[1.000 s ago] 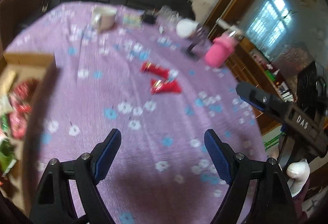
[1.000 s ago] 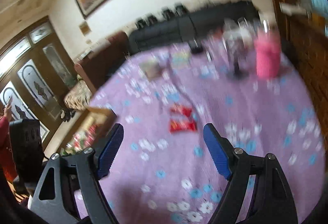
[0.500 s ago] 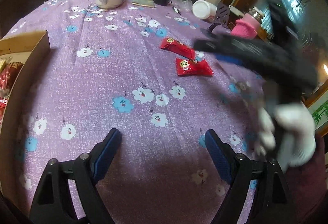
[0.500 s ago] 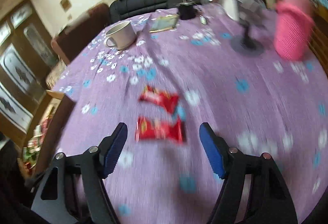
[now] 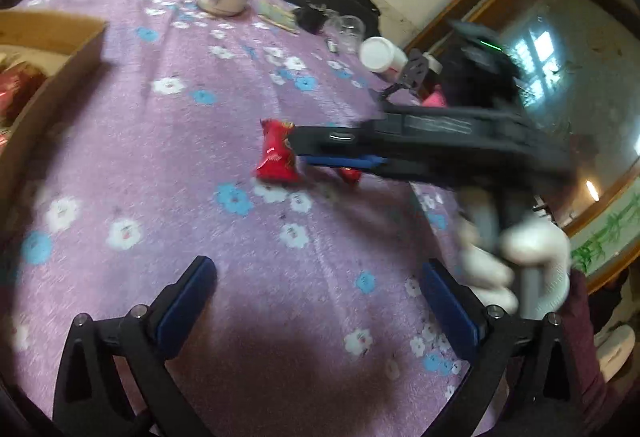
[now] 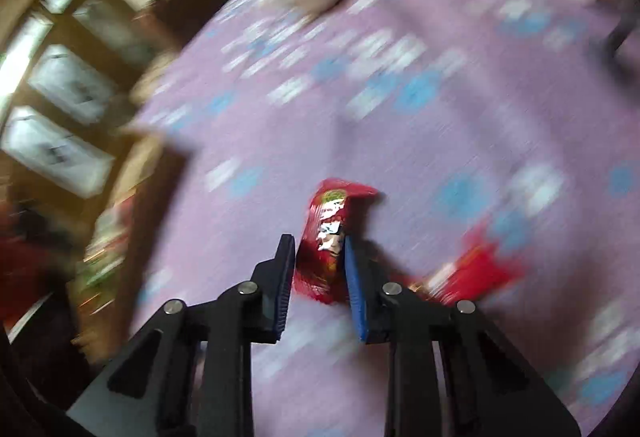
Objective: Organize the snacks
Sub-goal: 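Grasp the other red candy with the left gripper while the right holds its candy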
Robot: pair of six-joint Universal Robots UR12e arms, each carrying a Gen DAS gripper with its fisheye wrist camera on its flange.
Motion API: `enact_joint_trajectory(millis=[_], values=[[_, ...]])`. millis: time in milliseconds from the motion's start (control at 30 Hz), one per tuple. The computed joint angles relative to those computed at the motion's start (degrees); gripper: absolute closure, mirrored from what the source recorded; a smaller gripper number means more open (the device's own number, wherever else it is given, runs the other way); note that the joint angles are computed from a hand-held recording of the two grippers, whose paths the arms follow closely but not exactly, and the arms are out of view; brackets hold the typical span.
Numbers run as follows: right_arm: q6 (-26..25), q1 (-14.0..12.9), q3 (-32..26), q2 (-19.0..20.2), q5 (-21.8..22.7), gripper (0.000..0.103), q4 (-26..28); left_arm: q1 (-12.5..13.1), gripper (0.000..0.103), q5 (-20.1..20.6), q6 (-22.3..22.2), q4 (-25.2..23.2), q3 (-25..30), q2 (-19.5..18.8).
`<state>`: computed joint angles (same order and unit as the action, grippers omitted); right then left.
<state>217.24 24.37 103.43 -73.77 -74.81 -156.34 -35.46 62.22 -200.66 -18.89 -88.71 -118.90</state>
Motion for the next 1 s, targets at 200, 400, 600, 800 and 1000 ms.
enact_joint_trajectory(millis=[200, 400, 600, 800, 1000], values=[[7.47, 3.79, 5.53, -6.04, -21.79, 0.044, -2.34, -0.35, 0.006, 4.90, 2.96, -0.19, -1.64, 2.19], [11.87, 4.79, 4.63, -4.62, -26.34, 0.044, -0.26, -1.66, 0.024, 12.20, 8.43, -5.40, 2.57, 0.76], [13.05, 5.46, 0.31, -0.70, -30.81, 0.044, 3.33, -2.49, 0.023, 18.43, 12.56, -9.54, 6.77, -1.50], [8.88, 6.11, 0.41, 0.03, -35.37, 0.080, 3.36, -3.37, 0.023, 21.95, 17.25, -12.18, 10.40, -3.86], [9.03, 4.81, 2.30, -0.94, -31.21, 0.082, -0.44, -4.72, 0.058, 25.81, 22.08, -14.90, 13.94, -6.48]])
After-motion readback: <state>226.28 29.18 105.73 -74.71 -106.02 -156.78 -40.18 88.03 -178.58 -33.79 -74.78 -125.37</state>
